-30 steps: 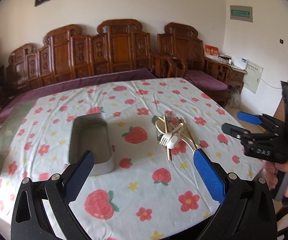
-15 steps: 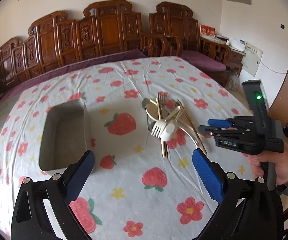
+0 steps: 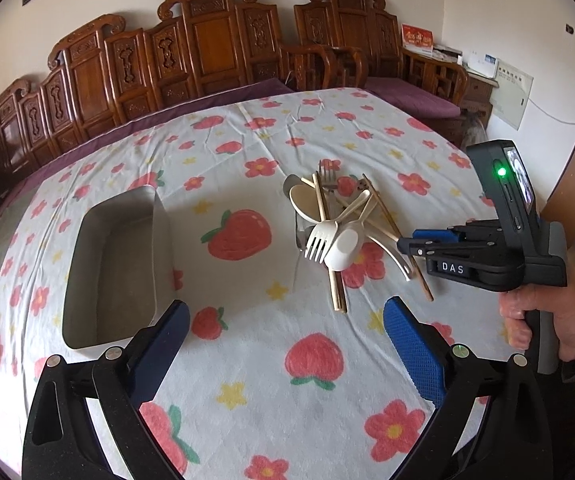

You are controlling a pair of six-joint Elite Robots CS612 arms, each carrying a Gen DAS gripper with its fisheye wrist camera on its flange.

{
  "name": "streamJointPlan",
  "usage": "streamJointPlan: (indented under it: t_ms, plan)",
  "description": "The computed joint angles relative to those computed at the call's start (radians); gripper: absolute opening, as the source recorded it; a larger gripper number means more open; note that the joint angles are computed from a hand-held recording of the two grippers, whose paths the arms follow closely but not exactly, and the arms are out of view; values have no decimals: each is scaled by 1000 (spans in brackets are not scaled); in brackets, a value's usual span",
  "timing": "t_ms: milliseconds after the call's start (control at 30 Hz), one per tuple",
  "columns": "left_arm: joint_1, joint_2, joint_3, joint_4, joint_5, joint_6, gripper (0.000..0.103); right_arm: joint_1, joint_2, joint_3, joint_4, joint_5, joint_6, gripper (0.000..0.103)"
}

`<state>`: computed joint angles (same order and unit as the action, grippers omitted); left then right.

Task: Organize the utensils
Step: 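Grasp a wooden chopstick with the right tool while the left tool moves to the utensil pile, then close the left tool on a white plastic fork handle while the right tool holds the chopstick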

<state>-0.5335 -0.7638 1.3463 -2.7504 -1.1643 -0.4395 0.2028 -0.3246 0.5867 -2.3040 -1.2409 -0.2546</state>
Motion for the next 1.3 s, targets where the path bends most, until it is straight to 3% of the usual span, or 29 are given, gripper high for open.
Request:
streamJointPlan:
  t_ms: [233,367,733,900,1100,1300]
  plan:
    - [3,30,-52,45,-12,18,94,-5,14,-33,19,-18,4,7]
    - [5,47,-83,66,-8,34,94,-17,13,-42,16,2,36,6]
    - [40,135,-249,173,-88,83,65,-33,0,-31,-15,-2,55,6]
    - [61,194,-360,246,-172,115,53,-37,-1,-29,-22,-1,57,6]
    - [66,253,-474,375,-189,158,48,-37,-2,-29,-26,7,55,6]
    - [71,276,-535,471,-212,143,46,-38,0,-37,-21,18,59,6]
